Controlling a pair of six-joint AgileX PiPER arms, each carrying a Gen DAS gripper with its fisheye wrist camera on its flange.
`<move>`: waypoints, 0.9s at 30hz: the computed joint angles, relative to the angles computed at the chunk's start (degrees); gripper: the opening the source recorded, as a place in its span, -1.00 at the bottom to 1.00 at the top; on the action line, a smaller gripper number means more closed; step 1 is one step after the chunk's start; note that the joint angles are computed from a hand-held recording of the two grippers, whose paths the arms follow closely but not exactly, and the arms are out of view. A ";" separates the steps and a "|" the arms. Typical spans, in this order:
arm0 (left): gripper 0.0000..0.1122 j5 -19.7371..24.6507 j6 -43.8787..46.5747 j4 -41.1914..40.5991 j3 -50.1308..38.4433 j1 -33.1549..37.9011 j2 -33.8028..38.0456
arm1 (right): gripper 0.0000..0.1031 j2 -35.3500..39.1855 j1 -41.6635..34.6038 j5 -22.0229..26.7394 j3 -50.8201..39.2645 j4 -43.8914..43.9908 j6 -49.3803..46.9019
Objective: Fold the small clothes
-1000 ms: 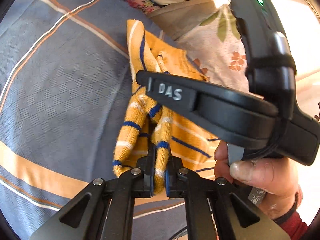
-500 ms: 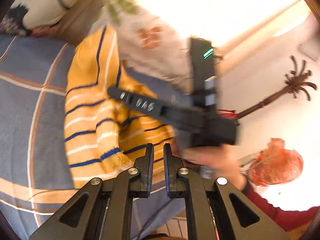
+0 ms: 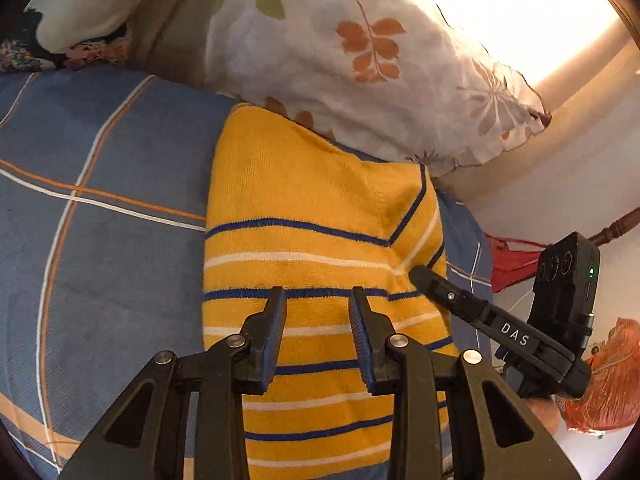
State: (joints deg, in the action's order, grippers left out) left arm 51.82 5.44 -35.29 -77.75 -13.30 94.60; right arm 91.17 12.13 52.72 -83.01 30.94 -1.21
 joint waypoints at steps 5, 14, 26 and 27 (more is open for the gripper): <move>-0.46 -1.68 -1.17 2.37 0.02 -6.33 1.86 | -0.78 -1.84 -8.37 0.04 5.02 2.87 -3.71; -0.43 -6.08 -4.98 9.44 1.99 -11.36 1.85 | -0.43 -1.92 -12.70 -1.80 12.05 5.29 -9.33; -0.32 -2.68 -11.77 12.40 -1.55 -12.07 0.71 | -0.32 1.08 -15.84 4.00 0.75 19.81 -16.35; -0.32 -1.85 -12.63 12.40 -1.75 -11.96 0.16 | -0.32 3.64 -15.93 5.66 -0.32 23.73 -18.63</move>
